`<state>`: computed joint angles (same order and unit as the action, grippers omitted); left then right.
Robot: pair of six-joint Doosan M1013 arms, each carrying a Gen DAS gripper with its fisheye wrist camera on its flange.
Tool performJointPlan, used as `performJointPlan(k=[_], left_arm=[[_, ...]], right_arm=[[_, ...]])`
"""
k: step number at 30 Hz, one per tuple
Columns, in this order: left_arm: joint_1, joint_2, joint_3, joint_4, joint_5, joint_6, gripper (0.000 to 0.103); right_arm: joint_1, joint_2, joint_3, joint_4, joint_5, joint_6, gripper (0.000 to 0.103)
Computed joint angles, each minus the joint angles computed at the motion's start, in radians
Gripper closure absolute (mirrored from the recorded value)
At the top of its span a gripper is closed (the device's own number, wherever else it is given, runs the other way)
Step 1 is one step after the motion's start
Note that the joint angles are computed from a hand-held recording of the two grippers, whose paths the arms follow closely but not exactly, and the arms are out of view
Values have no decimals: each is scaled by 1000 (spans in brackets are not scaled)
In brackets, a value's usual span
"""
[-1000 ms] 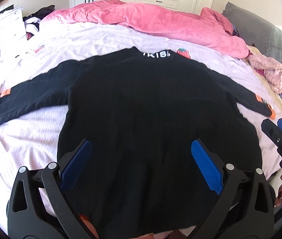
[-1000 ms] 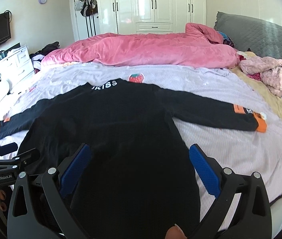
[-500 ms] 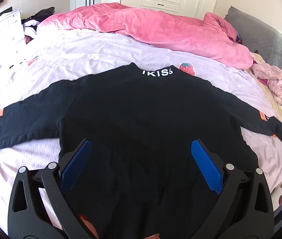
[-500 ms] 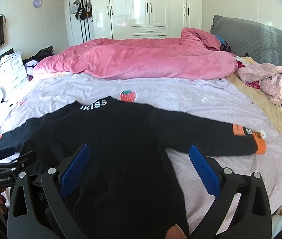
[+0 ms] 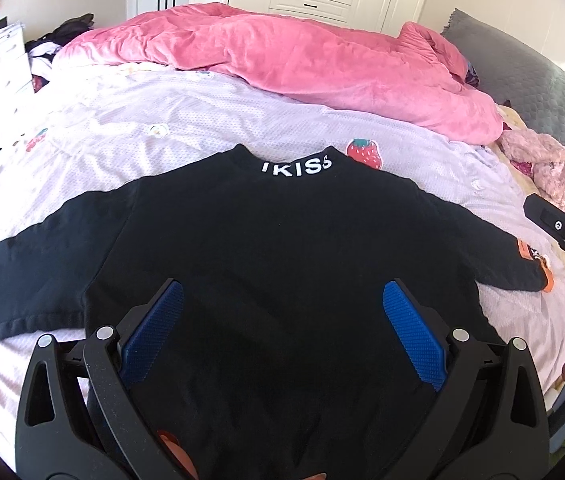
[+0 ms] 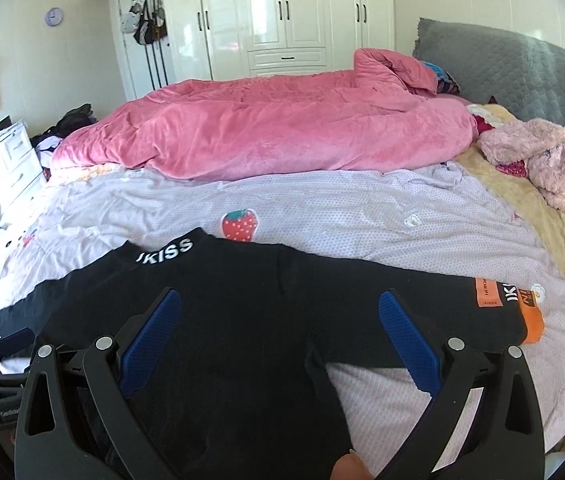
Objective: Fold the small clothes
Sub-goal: 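Move the right tool toward the orange cuff of the sleeve nearest it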
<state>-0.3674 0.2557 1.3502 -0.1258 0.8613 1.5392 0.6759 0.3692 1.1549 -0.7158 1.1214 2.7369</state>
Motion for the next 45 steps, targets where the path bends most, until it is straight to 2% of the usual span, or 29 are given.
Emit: performJointPlan(k=[8,12,29,35,45], left_arm=[[-11,44,-43,5,11,4,9],[-14,59,-54,9,14,-8,9],[-53,102,-89,23,17,-25,9],[-70,113,-92,13,16,0,9],[-101,130,-89,24,21,39,9]], right_arm=[[-39,-30,75,12,-42,83,4],[-60,-42,108,32,-39,119,4],[-110,-116,232,-3,19,309,4],[-130,-137,274,-4,62,374,4],[-167,-193,375,6,114,602,4]])
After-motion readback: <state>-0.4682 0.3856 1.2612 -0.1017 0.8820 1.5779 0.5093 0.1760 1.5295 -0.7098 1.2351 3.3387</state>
